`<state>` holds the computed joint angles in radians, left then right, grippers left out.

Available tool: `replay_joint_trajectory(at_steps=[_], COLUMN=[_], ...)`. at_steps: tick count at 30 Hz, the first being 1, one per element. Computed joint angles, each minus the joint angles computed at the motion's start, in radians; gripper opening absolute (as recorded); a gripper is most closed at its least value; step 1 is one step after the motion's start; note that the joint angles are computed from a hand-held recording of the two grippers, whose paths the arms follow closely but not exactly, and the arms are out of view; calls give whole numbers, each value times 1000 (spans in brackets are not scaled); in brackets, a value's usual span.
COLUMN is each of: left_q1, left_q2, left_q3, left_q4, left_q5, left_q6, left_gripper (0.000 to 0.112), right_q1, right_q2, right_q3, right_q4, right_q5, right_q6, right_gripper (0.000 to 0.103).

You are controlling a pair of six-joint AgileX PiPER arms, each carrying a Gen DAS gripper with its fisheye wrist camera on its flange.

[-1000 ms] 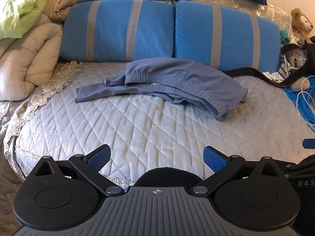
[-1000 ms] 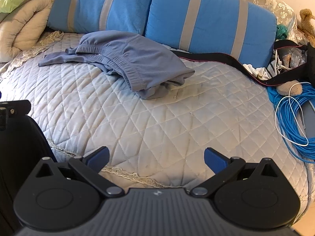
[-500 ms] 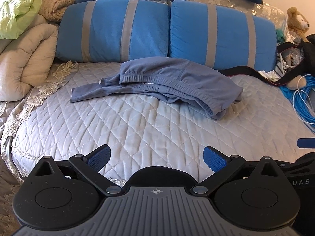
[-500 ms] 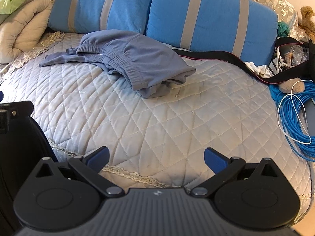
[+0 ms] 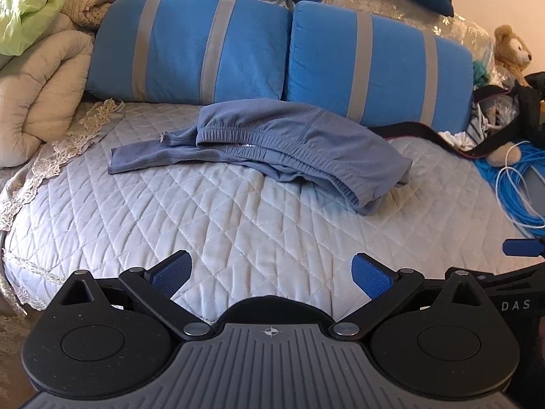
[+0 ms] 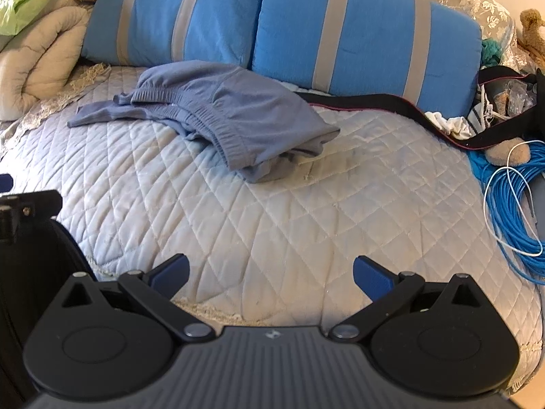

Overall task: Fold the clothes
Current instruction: 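Move the right tool toward the waistband of the grey-blue sweatpants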

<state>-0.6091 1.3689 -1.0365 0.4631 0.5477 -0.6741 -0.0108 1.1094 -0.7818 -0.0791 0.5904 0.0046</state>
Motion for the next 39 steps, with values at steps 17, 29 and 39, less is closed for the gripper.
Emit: replay_joint_trajectory(at_steps=[17,29,39], left_q1=[-15,24,44], left_q2=[-25,-21,-9], left_q3=[-5,-6,-15], left_q4=[-159,-311,-396], left_q5=[-71,-103,-114], left_q6=[179,321,414], left_gripper=[103,103,103], right_q1=[-53,-85,-76], right_q2=[-19,8,49], right_q3=[-2,-10,-50], right_q4=[159,178,130], right_q5=[-18,-43,-55], right_q6=[-191,-208,-152], right_gripper=[102,102,102])
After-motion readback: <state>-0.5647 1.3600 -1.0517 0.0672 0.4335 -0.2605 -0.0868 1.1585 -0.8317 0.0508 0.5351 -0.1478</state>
